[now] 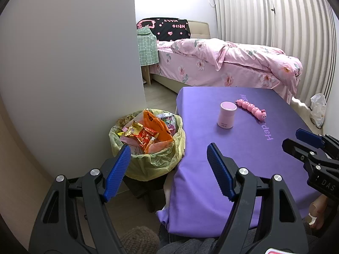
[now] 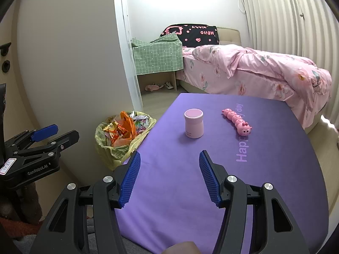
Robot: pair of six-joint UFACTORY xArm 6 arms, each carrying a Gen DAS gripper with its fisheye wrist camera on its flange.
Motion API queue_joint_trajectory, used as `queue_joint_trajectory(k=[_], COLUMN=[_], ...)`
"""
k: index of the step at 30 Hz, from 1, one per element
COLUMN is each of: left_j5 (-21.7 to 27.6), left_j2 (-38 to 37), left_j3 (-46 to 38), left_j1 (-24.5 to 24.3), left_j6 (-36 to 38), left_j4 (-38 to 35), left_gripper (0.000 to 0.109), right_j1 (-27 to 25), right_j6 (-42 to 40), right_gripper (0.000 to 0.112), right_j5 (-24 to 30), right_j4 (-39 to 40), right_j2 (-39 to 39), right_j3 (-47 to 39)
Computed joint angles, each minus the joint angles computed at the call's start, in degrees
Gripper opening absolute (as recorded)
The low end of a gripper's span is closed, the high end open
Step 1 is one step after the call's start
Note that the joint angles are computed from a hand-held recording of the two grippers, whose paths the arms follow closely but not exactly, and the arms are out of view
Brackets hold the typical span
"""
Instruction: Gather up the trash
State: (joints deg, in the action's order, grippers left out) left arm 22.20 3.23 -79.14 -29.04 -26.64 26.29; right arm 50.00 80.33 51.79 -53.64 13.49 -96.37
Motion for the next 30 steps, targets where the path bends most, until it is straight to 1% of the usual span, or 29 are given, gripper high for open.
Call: queue_joint_trajectory(k=[30], left_j5=[-0.1], left_j2=[0.0], left_j3=[0.4], left_j1=[0.0], left_j6=[0.4], left_j4=[-0.5], left_gripper=[0.071], right_j1=[0.0], right_j6=[-0.3], right_gripper=[0.054], right_j5=[0.2], right_j4=[0.2], right_j2=[0.0], right_j3=[-0.2])
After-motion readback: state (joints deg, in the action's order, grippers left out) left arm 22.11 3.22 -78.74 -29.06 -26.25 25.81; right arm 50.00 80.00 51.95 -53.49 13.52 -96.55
